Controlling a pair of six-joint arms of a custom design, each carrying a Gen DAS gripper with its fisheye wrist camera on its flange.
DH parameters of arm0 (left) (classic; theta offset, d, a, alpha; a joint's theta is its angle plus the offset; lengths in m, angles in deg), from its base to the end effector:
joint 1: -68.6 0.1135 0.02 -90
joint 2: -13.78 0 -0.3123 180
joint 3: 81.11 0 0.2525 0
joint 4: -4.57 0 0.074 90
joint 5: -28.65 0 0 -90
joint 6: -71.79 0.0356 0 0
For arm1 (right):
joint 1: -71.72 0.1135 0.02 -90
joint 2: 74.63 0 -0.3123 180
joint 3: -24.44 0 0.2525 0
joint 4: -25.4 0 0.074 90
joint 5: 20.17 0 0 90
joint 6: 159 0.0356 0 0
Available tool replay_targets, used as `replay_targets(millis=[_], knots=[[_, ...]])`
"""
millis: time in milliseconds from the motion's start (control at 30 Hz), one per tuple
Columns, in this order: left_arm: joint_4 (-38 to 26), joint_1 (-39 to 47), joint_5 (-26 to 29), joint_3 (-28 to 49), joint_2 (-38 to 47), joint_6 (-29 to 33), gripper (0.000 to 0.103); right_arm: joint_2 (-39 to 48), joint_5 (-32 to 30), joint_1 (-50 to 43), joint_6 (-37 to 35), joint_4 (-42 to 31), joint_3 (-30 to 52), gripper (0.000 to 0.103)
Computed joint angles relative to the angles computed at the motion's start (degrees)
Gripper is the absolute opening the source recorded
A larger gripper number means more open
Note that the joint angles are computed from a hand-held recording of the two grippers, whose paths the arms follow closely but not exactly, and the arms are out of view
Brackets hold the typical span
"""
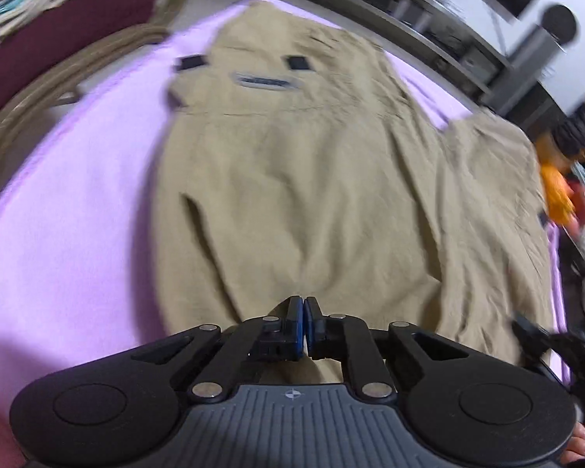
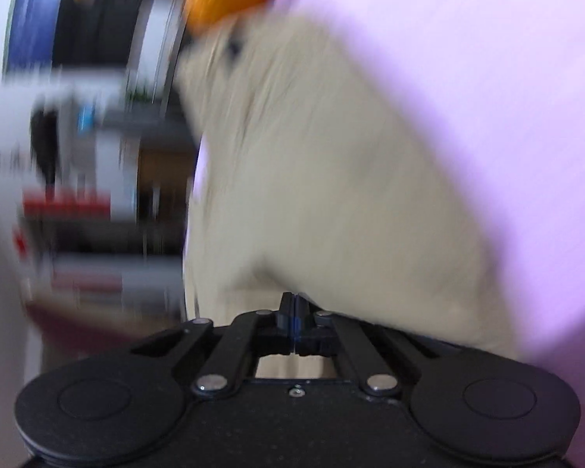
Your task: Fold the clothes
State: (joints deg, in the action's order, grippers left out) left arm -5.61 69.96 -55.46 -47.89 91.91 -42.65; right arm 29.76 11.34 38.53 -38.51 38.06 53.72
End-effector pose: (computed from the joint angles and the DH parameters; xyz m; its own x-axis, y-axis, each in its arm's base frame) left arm 0.1972 0.0010 0.1511 -0.7609 -0.4297 -0.4862 -0.3072 0.8985 -0.3134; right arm 0.1884 -0.0870 0.0899 -0.6616 0.7497 -0.0150 0.3386 0.3167 0.8860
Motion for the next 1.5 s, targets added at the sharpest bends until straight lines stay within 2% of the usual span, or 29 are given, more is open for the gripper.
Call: replay_targets(millis=[100, 200, 267, 333, 433, 500, 567, 600, 633, 700, 767, 800, 833, 933, 967, 1033, 1133, 1167, 1233, 1300, 1367, 1433, 1500], knots=[[-3.89, -0.95, -5.33, 0.10, -4.74, -0.42, 0.011, -3.92, 2.84, -8.94, -4.78, -9.43, 2.53, 0.000], [-8.63, -4.67, -12.08, 0.78, -11.07, 0.50, 0.009, -8.27, 3.93, -14.23, -11.20, -21.05, 5.45, 0.013], [-10.44, -5.26, -10.40, 0.91, -14.92, 3.18, 0.009, -12.74, 4.19, -15.35, -17.31, -30.15, 7.09, 0.017], [-13.17, -5.72, -5.79, 1.41, -17.55, 5.68, 0.009, -16.57, 2.78, -13.96, -26.96, -42.45, 9.00, 0.017], [-15.95, -8.60, -1.31, 2.59, -17.13, 7.39, 0.010, -21.26, 2.13, -6.88, -39.11, -55.09, 8.79, 0.017], [-16.79, -11.61, -2.38, 2.60, -15.36, 7.06, 0.011, -21.80, 1.67, -0.52, -42.79, -57.11, 7.13, 0.017], [-19.23, -12.14, -3.42, 2.88, -14.25, 7.73, 0.012, -20.45, 3.54, 5.64, -41.39, -54.56, 5.50, 0.017], [-20.40, -12.41, -3.95, 3.02, -13.64, 8.04, 0.019, -19.53, 5.67, 7.47, -40.48, -53.52, 5.26, 0.012], [-21.97, -12.46, -4.34, 3.32, -13.70, 8.33, 0.018, -18.40, 6.99, 7.49, -40.46, -53.45, 5.44, 0.003], [-25.43, -11.97, -4.51, 4.00, -15.14, 9.07, 0.017, -16.48, 8.10, 3.74, -41.70, -55.71, 7.02, 0.001], [-28.43, -10.08, -3.44, 4.87, -16.48, 9.82, 0.014, -20.53, 11.52, -0.61, -43.71, -59.14, 8.57, 0.003], [-29.72, -9.18, -3.77, 5.38, -17.77, 10.01, 0.008, -23.77, 12.84, -2.27, -44.39, -61.67, 10.00, 0.010], [-30.51, -8.35, -4.55, 6.03, -19.89, 10.24, 0.007, -26.47, 13.65, -3.97, -45.33, -64.15, 11.64, 0.012], [-31.79, -2.99, -0.61, 10.31, -26.21, 12.05, 0.008, -30.44, 6.77, -6.65, -48.66, -73.79, 19.33, 0.013], [-31.71, -1.66, 0.49, 12.14, -27.68, 12.62, 0.008, -32.66, 4.73, -5.31, -46.70, -73.99, 21.54, 0.013], [-30.65, 0.16, 1.80, 15.94, -29.18, 13.28, 0.009, -35.90, 0.96, -1.56, -40.52, -71.37, 25.10, 0.014], [-27.83, 1.68, 3.49, 21.08, -27.96, 13.55, 0.012, -38.81, -3.26, 4.98, -26.62, -61.29, 27.91, 0.015], [-26.37, 1.38, 3.40, 22.18, -26.59, 13.42, 0.015, -39.52, -3.66, 8.07, -19.84, -54.47, 27.35, 0.015], [-23.03, -0.66, 1.63, 23.71, -22.71, 12.87, 0.017, -38.97, -3.01, 13.51, -8.38, -40.59, 25.23, 0.023], [-19.77, -1.91, 0.82, 23.61, -17.74, 12.32, 0.017, -35.24, -0.59, 18.56, 0.89, -26.52, 22.09, 0.027], [-16.55, -2.44, 1.62, 22.92, -10.63, 11.04, 0.015, -28.89, 2.86, 22.30, 5.68, -17.12, 18.97, 0.027], [-12.58, -3.62, 1.49, 22.07, -2.40, 9.83, 0.012, -19.24, 6.74, 25.70, 7.50, -10.31, 17.64, 0.027], [-7.62, -6.02, -0.18, 21.06, 4.83, 9.25, 0.010, -9.13, 8.34, 27.71, 7.34, -6.72, 17.49, 0.029]])
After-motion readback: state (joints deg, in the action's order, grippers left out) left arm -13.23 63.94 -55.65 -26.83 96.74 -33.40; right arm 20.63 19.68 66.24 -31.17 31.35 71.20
